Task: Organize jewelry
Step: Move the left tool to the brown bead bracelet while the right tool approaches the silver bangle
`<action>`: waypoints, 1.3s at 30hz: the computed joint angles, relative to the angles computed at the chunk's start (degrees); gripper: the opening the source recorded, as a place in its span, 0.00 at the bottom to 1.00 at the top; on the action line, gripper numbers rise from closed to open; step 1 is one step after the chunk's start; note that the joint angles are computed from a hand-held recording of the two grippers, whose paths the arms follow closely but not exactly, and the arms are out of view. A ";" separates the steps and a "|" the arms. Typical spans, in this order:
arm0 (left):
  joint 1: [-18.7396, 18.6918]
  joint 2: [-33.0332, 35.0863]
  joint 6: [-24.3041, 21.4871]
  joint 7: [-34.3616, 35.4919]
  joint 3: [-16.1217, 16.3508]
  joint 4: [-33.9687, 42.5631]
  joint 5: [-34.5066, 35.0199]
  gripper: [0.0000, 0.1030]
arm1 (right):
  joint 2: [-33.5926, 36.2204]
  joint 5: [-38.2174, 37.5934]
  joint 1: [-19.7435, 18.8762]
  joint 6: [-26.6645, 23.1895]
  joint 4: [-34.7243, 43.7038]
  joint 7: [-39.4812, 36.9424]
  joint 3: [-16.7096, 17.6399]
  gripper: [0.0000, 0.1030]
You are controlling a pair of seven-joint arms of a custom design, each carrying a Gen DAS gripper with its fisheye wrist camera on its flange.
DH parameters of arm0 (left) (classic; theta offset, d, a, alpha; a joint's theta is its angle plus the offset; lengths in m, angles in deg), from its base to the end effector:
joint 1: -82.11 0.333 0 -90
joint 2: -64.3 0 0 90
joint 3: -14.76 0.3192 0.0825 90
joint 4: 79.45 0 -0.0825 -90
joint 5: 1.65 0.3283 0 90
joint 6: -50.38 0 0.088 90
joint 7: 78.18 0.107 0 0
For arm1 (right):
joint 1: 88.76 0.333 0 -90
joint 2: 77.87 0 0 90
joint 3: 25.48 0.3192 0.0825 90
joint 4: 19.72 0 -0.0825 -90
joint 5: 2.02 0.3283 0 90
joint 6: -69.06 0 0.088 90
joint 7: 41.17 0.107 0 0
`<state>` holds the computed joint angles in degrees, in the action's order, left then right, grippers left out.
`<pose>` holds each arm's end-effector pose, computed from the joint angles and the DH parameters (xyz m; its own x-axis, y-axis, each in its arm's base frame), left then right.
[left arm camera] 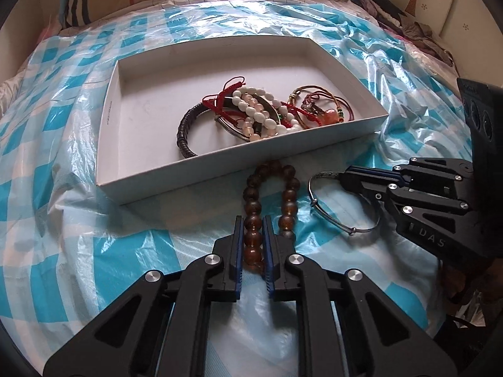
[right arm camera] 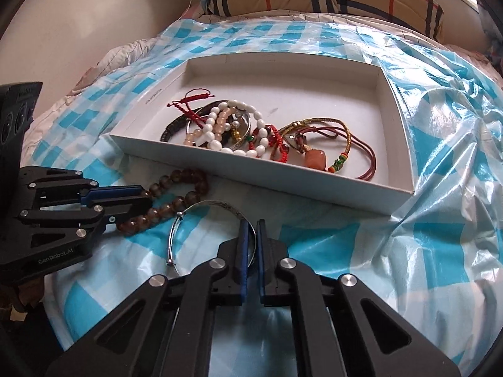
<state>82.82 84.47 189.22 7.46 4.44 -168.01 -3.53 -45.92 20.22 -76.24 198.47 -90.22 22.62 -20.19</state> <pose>0.6475 -0.0901 0.5315 -0.0795 -0.9882 0.1308 -0.8690 0.0044 -0.4948 0.6732 0.2071 0.5181 0.5739 -0.7949 -0.1966 -0.7405 -0.4014 -0.5390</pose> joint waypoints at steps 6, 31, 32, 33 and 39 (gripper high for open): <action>3.72 -7.07 0.68 4.60 -2.32 -7.76 -14.08 0.10 | -6.99 7.20 -3.19 -1.40 -8.81 -0.64 1.02 0.06; -1.19 -11.38 3.35 -5.34 2.00 -13.46 -3.66 0.11 | -10.72 19.32 -6.42 -4.61 -14.34 -1.48 0.97 0.06; -1.59 -11.77 3.78 -6.56 2.23 -13.71 -1.30 0.11 | -11.16 20.62 -6.71 -4.46 -14.79 -1.86 1.01 0.06; -1.94 -12.10 4.15 -7.70 2.41 -13.88 0.87 0.11 | -11.63 21.66 -6.90 -4.20 -15.21 -2.12 0.95 0.06; -3.51 -13.78 5.64 -14.19 3.04 -14.77 12.70 0.11 | -13.71 25.56 -7.06 -3.25 -16.69 -3.37 0.64 0.06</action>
<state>79.31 70.69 194.85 -6.73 7.48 -182.78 9.16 -59.64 45.78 -83.30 195.22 -106.91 19.25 -19.55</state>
